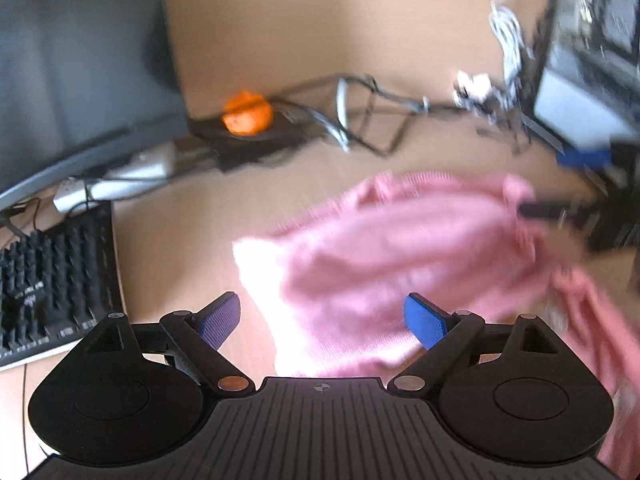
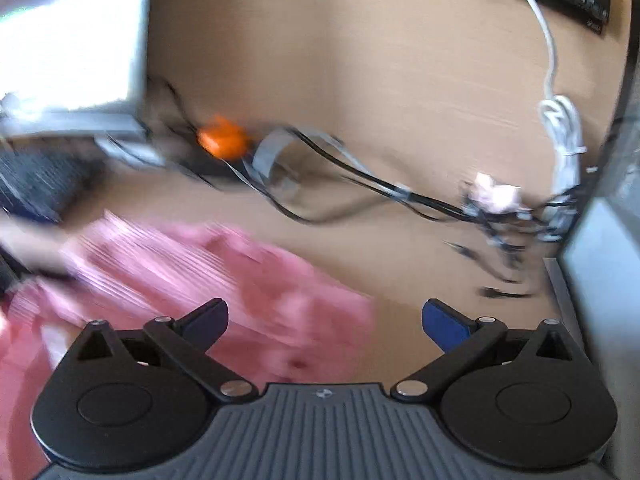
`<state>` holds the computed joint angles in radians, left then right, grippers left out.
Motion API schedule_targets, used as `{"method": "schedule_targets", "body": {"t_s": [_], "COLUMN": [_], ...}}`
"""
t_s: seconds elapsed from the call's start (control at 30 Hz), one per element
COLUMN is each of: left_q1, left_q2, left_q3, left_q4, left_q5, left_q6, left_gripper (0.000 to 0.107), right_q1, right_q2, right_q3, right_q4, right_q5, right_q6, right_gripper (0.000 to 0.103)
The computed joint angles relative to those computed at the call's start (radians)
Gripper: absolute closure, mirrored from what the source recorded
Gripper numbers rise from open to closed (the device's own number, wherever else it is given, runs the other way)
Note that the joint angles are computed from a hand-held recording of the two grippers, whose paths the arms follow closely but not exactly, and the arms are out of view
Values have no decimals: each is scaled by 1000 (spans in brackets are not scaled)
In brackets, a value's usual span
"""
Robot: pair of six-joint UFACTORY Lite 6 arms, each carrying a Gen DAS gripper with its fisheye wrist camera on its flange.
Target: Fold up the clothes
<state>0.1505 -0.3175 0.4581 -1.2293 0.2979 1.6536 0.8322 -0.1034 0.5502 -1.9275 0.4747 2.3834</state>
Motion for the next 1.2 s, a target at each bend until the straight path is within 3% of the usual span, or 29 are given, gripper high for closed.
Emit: {"method": "schedule_targets", "body": {"t_s": [0.07, 0.13, 0.17, 0.2, 0.27, 0.3, 0.37, 0.43, 0.57, 0.67, 0.73, 0.8, 0.87, 0.97, 1.07, 1.2], "left_q1": [-61, -73, -75, -71, -85, -89, -42, -17, -80, -90, -25, 59, 119, 135, 133, 133], "left_q2": [-18, -14, 1, -3, -23, -37, -74, -100, -21, 8, -14, -13, 8, 143, 323, 454], "left_q3": [-42, -62, -59, -60, -65, -64, -33, -17, -24, -40, -11, 35, 79, 177, 291, 378], "left_q4": [10, -47, -83, -78, -50, -17, 61, 68, 99, 74, 130, 109, 59, -42, -53, -87], "left_q5": [-78, -99, -97, -82, -87, -88, -5, 41, -40, -62, 40, 154, 206, 155, 127, 171], "left_q6": [-26, 22, 58, 55, 3, -48, -152, -129, -114, -61, -89, -60, -34, 2, -49, -66], "left_gripper": [17, 23, 28, 45, 63, 77, 82, 82, 76, 70, 60, 52, 52, 53, 53, 54], "right_q1": [-21, -56, -73, -102, -124, -124, -122, -90, -133, -138, -138, -132, -106, -91, -97, -144], "right_q2": [33, 119, 163, 192, 227, 235, 191, 138, 205, 212, 213, 183, 88, -11, 31, 142], "right_q3": [10, 40, 57, 67, 86, 99, 104, 95, 143, 131, 120, 92, 34, -8, 14, 44], "right_q4": [-99, -197, -250, -345, -454, -463, -470, -318, -190, -166, -153, -152, -135, -111, -113, -299], "right_q5": [-39, -61, -72, -97, -122, -130, -148, -97, -97, -91, -85, -72, -43, -79, -95, -72], "right_q6": [135, 261, 325, 421, 518, 517, 499, 327, 169, 159, 155, 168, 164, 144, 157, 397], "right_gripper": [0, 8, 28, 50, 59, 72, 84, 84, 81, 63, 53, 52, 52, 52, 52, 52]}}
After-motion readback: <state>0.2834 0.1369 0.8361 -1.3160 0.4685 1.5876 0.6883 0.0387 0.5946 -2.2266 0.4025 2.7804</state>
